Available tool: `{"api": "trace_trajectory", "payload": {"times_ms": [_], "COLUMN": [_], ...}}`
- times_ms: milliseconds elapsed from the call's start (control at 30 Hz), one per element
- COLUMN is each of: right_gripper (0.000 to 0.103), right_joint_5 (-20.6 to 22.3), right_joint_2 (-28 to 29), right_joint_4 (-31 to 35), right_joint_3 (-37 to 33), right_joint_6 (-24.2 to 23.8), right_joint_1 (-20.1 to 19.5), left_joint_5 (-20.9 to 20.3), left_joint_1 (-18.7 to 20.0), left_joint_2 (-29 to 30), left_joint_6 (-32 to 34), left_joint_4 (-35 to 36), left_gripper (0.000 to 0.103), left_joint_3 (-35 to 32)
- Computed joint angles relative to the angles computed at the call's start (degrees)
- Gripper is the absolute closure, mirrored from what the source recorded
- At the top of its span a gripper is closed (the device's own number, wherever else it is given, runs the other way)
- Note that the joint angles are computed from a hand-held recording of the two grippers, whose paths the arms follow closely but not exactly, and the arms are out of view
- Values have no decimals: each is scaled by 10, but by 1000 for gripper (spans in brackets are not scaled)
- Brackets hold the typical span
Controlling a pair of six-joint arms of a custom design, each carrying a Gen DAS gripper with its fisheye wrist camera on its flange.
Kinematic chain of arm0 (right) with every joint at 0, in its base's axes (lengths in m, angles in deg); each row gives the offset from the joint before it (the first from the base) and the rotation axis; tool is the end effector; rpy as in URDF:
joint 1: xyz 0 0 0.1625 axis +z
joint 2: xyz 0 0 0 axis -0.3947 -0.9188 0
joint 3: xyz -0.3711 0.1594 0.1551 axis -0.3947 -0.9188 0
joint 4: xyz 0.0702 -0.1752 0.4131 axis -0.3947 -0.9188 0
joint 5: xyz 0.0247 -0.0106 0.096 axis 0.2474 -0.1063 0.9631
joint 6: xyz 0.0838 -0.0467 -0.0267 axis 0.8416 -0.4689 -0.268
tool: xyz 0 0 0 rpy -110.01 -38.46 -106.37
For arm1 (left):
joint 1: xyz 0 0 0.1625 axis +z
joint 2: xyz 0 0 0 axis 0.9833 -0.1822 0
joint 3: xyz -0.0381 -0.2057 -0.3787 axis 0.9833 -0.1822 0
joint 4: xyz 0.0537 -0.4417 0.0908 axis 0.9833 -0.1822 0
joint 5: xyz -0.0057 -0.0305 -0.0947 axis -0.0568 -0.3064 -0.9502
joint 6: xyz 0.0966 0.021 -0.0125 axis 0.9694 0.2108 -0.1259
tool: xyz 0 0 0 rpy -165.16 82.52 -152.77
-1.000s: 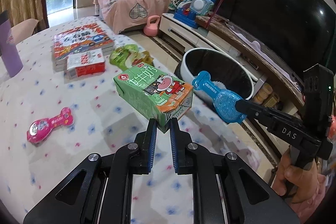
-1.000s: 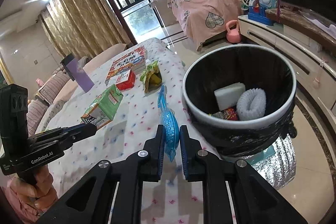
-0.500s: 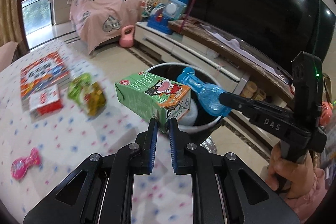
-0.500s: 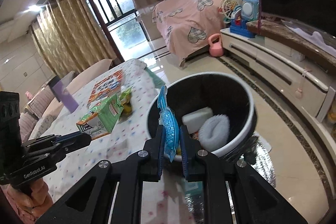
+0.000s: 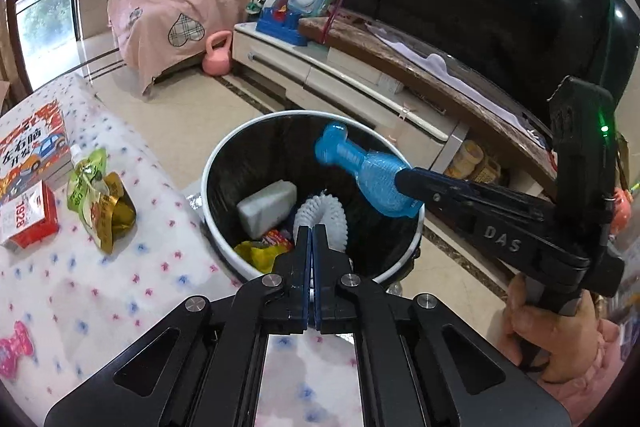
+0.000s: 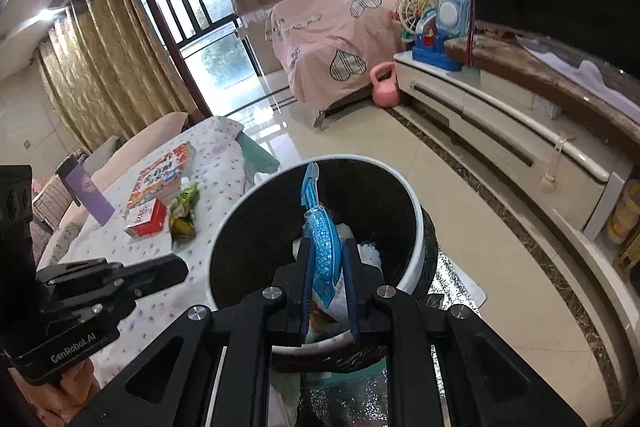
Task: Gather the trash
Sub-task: 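Carry the blue package and green carton over the bin and release both, then move both tools back over the table toward the pink package and white carton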
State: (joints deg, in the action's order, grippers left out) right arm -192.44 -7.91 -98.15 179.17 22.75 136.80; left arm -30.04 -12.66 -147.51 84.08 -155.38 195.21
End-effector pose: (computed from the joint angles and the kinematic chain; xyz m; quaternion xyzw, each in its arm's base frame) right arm 0.3769 -0.6086 -0.0425 0.2784 -0.9074 0.2859 0.1323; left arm -0.0231 -0.5423 0.3345 0.1577 0.8958 -0.3270 0.2564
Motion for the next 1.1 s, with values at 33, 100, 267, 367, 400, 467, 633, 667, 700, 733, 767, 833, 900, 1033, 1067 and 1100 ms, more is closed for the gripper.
{"api": "trace_trajectory", "payload": {"times_ms": [33,100,267,367,400,467,633,667,700,733,767,833,900,1033,1067,1100], "right_gripper": [84,80,63,57,52,44,30,27,24,23,18,15,12,11,10,10], "right_joint_5": [1,1,15,23,26,34,50,53,56,59,61,66,71,81,81,82], "right_joint_2": [3,7,8,5,4,1,1,2,3,5,7,12,17,28,31,35], "right_joint_4": [7,18,11,2,-4,-12,-22,-22,-22,-21,-19,-15,-8,9,11,17], "right_joint_3": [-5,-9,-3,4,9,14,22,23,24,24,24,23,20,15,14,11], "right_joint_6": [0,4,17,21,22,22,26,25,25,25,25,23,22,22,21,20], "right_joint_1": [-2,-4,-6,-4,-3,-1,9,11,13,16,19,25,31,41,43,46], "left_joint_5": [2,8,26,37,39,37,49,51,52,56,60,63,67,74,73,74], "left_joint_1": [-1,-3,-3,-1,1,7,19,22,24,26,28,34,38,54,59,63], "left_joint_2": [-1,-7,-27,-48,-55,-74,-122,-132,-141,-152,-162,-183,-200,-234,-242,-249], "left_joint_6": [0,3,-8,-14,-18,-27,-49,-52,-55,-59,-62,-70,-76,-87,-89,-92], "left_joint_4": [-1,-5,-1,-7,-3,4,22,27,31,33,35,42,47,61,65,68], "left_gripper": [102,99,63,53,52,52,48,47,45,44,43,42,39,37,37,37], "left_joint_3": [2,7,19,35,38,48,72,77,80,86,91,98,106,118,120,121]}}
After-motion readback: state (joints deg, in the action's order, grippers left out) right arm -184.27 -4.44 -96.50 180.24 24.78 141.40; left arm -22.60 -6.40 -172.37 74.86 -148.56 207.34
